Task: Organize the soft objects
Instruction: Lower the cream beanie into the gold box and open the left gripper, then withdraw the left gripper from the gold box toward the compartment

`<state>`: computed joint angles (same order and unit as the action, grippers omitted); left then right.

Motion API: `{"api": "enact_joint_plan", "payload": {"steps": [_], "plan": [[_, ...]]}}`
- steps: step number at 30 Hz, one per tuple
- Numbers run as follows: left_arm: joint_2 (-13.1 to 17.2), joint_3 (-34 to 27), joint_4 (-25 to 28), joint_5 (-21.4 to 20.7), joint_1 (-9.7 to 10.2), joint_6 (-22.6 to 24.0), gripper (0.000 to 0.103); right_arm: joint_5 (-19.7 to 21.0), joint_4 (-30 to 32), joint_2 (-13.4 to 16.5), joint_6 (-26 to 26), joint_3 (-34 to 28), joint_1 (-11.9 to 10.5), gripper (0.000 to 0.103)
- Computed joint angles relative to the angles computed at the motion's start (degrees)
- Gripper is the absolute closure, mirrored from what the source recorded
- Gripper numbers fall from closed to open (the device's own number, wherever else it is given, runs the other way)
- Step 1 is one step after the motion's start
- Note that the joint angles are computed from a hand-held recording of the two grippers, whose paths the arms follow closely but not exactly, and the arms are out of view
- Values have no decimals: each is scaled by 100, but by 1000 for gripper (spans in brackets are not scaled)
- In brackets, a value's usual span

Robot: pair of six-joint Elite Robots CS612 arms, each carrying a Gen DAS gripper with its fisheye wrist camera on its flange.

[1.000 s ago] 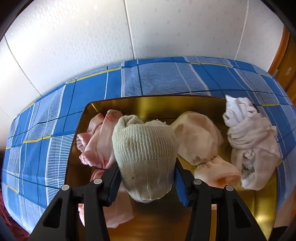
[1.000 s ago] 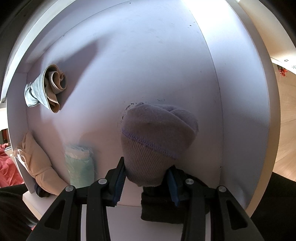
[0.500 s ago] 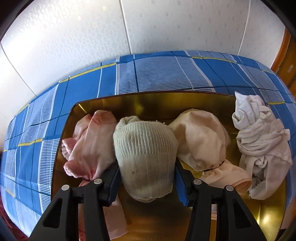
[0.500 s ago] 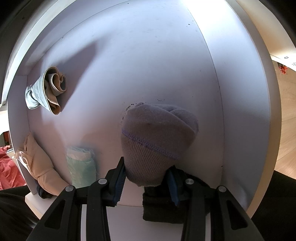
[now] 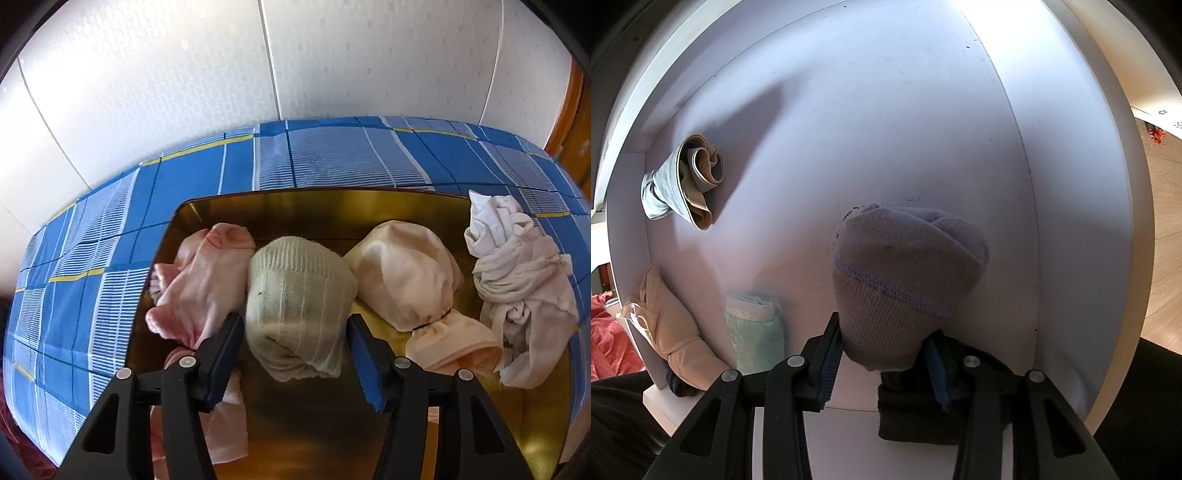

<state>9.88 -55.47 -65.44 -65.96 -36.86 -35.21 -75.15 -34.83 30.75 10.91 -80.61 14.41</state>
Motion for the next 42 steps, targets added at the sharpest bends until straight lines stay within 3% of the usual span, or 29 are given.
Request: {"api": "enact_joint_plan", "payload": {"steps": [9, 22, 33, 42], "plan": [[75, -299, 125, 209, -46, -29, 38, 2, -2, -3, 7, 6, 2, 60], [239, -982, 582, 631, -135, -338, 37, -44, -11, -31, -4, 43, 34, 60], [543, -1828, 1037, 1029, -431, -382, 36, -192, -36, -52, -82, 73, 122, 60], [707, -2386, 1454, 1358, -620, -730, 36, -243, -58, -62, -142, 89, 163, 60]]}}
